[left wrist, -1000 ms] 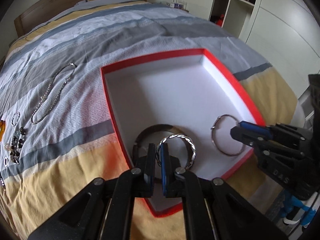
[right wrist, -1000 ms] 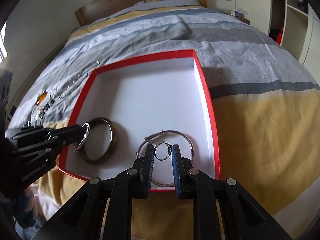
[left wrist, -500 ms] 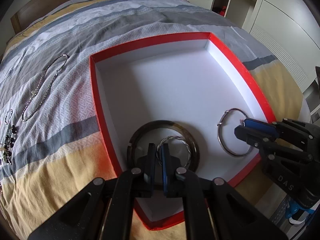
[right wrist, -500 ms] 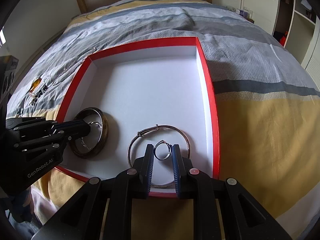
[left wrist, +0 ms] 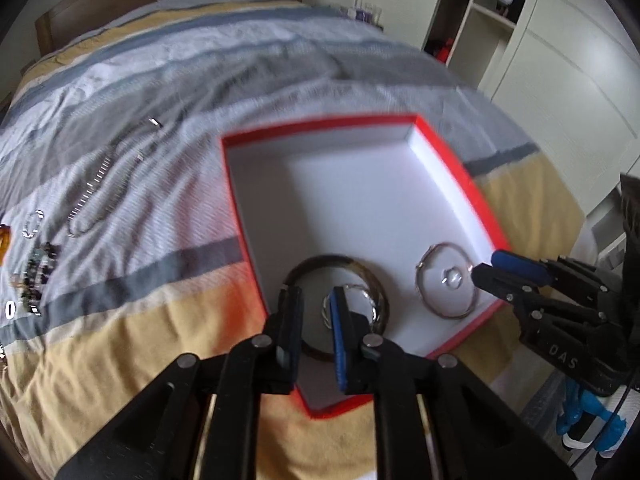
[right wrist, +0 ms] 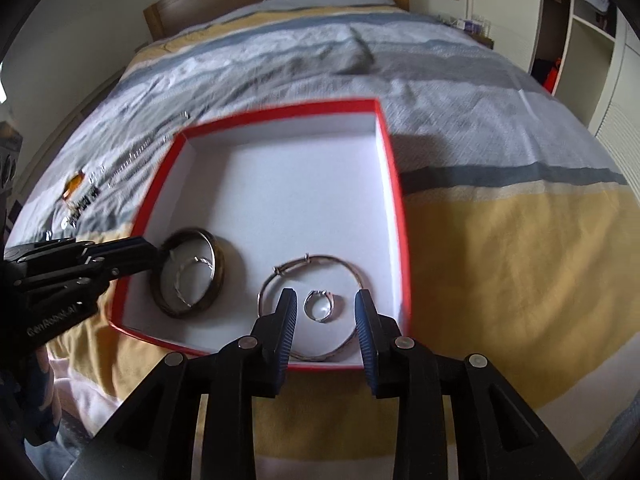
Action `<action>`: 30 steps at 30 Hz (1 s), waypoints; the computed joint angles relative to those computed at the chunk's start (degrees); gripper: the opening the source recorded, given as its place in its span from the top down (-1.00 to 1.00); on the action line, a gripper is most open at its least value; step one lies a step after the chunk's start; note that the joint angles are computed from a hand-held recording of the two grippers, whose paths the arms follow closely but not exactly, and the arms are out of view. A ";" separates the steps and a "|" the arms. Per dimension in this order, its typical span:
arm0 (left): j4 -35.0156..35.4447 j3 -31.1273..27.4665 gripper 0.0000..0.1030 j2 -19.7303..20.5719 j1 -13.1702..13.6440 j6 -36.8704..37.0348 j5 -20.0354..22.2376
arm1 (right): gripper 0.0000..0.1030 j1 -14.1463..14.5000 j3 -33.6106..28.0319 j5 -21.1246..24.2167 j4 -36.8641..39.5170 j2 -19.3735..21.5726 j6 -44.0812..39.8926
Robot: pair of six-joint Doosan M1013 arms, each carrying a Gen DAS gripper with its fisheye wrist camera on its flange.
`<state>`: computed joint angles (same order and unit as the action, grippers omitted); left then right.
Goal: Organize jewelry
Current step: 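Open both tools to drop the bracelet and ring into the box, then move both tools back over the remaining jewelry on the bed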
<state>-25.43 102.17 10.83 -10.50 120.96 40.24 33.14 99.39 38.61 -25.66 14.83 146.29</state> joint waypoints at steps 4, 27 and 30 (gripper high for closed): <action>-4.53 0.62 0.49 -2.59 1.95 1.83 -0.25 | 0.41 0.94 0.53 0.64 -4.95 -2.63 5.15; -3.08 9.17 0.41 -18.06 11.52 0.57 -1.65 | 0.38 13.30 -2.60 6.67 -17.28 -7.04 17.52; -4.23 10.08 0.40 -19.52 14.67 1.13 -1.50 | 0.38 15.24 -3.65 7.69 -18.91 -6.98 17.62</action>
